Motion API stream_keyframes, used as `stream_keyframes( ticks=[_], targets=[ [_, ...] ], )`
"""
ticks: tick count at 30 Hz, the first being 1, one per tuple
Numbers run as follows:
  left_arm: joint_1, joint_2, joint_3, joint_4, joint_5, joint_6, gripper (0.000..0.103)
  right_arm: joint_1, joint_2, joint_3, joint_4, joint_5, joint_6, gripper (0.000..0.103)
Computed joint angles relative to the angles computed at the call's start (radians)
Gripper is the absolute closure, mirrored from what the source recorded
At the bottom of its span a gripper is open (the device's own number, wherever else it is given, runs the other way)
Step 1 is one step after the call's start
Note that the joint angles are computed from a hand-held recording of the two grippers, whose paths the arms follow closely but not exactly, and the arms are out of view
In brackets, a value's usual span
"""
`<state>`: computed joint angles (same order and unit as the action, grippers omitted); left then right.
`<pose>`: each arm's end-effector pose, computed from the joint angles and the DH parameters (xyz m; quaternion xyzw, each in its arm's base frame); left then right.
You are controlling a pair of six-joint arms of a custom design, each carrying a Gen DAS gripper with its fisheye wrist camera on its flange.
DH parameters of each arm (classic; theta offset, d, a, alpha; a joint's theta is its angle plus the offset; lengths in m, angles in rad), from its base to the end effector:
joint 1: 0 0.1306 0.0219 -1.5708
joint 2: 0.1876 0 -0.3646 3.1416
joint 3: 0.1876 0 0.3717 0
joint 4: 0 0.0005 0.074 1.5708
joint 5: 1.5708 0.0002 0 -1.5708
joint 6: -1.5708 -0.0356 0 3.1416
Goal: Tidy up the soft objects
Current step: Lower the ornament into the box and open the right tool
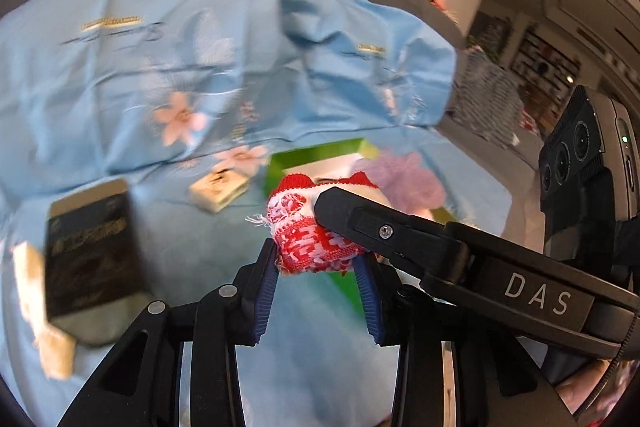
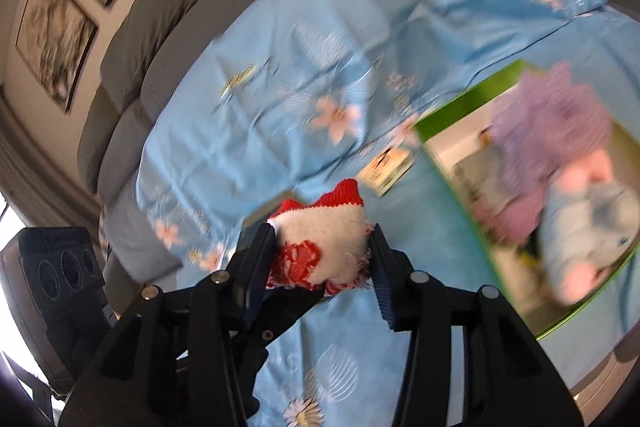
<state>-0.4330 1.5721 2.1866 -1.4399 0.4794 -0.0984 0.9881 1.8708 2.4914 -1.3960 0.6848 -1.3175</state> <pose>0.4155 -0.2107 0.6253 0.3210 0.8503 -0.2769 0.3120 0.3315 0.4612 0.5976 0.2707 0.8354 0.2077 0.4310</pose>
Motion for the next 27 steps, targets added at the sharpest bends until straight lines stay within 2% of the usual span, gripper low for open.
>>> stream_keyframes(
  ticks=[4, 6, 9, 13, 17, 20, 22, 25, 27],
  targets=[
    [-0.059, 0.066, 0.068, -0.017, -0.01, -0.024, 0.065, -0.015, -0.097, -0.151, 0.02, 0.04, -0.066, 0.056],
    [-0.088, 0.095, 0.095, -0.026, -0.015, -0.044, 0.065, -0.017, -0.153, -0.241, 0.026, 0.08, -0.131, 0.056],
    [-0.121, 0.129, 0.11, -0.036, -0.015, -0.057, 0.065, -0.019, -0.171, -0.271, -0.039, 0.109, -0.236, 0.056],
    [-0.141, 0.152, 0.087, -0.036, 0.015, -0.054, 0.065, -0.03, -0.163, -0.279, -0.181, 0.119, -0.394, 0.057],
    [-0.157, 0.181, 0.088, -0.062, 0.029, -0.04, 0.064, -0.046, -0.199, -0.359, -0.163, 0.097, -0.441, 0.062],
    [-0.173, 0.178, 0.065, -0.06, 0.02, -0.027, 0.064, -0.052, -0.176, -0.332, -0.238, 0.086, -0.485, 0.063],
    [-0.179, 0.177, 0.059, -0.061, 0.014, -0.024, 0.064, -0.056, -0.182, -0.348, -0.214, 0.093, -0.472, 0.062],
    [-0.18, 0.161, 0.045, -0.059, 0.001, -0.026, 0.064, -0.054, -0.164, -0.324, -0.244, 0.101, -0.469, 0.06],
    [-0.17, 0.142, 0.029, -0.051, 0.01, -0.028, 0.064, -0.048, -0.189, -0.366, -0.192, 0.118, -0.446, 0.052]
  ],
)
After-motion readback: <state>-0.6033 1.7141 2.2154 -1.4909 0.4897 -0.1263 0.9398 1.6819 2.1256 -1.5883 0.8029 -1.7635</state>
